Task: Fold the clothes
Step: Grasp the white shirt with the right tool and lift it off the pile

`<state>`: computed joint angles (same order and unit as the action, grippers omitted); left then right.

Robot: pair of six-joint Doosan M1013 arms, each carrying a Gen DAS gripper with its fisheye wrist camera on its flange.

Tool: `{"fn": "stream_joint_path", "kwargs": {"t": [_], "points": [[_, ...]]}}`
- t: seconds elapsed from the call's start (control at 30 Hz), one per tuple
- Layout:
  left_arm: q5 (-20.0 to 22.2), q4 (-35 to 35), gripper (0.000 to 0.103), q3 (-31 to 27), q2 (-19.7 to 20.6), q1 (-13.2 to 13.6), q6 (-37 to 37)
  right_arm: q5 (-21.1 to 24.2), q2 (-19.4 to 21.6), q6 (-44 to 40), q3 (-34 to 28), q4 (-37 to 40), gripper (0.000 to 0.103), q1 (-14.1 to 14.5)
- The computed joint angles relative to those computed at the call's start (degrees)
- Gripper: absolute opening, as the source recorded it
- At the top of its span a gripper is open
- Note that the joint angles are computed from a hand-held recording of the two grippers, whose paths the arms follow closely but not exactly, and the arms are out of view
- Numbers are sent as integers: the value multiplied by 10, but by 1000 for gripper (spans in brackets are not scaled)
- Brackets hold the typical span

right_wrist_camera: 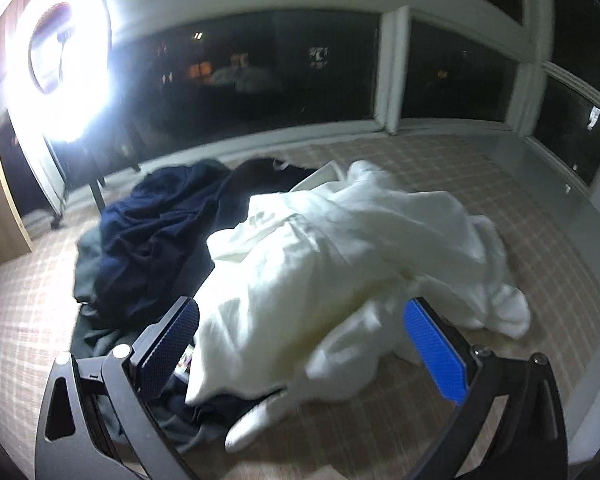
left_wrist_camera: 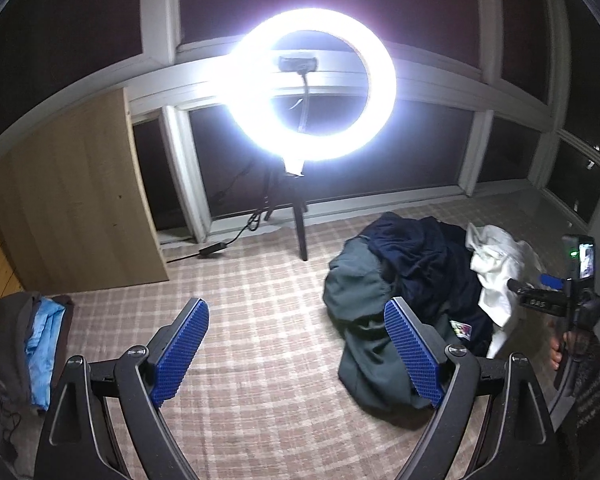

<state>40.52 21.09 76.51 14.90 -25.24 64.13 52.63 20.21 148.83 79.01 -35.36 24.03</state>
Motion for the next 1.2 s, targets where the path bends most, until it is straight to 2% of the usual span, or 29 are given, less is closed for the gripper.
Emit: {"fn": "stream_joint_path", "kwargs": {"t": [0.13,0.2,0.23,0.27,0.3,0.37,0.53,0.63,0.73,0.87,1.0,1.1,1.2], "points": [[19,20,90,-14,9,2,-10,33,38,-62,-34,41,103,-18],[27,43,90,-18,12,3,-19,14,35,-66,-25,58,101,-28],[29,51,90,-18,13,4,-24,1,31,-68,-19,68,91,-33],[32,57,90,-19,14,6,-28,-12,28,-70,-12,79,76,-39],[34,60,90,-20,14,9,-32,-28,22,-71,-4,92,69,-44],[38,63,90,-20,16,16,-41,-62,8,-69,16,120,47,-54],[41,45,90,-20,19,28,-42,-138,-29,-55,58,192,24,-78],[38,46,90,-16,17,31,-39,-210,-62,8,91,197,19,-92],[30,43,90,-9,13,35,-35,-260,-93,76,110,168,18,-99],[3,28,90,4,1,48,-26,-270,-124,162,97,37,17,-73],[-26,10,90,20,-12,63,-15,-266,-131,138,53,-9,17,-22],[-51,-4,90,41,-29,78,-11,-284,-115,51,5,34,17,16],[-66,0,90,65,-50,94,-20,-288,-77,-97,-61,148,17,48]]}}
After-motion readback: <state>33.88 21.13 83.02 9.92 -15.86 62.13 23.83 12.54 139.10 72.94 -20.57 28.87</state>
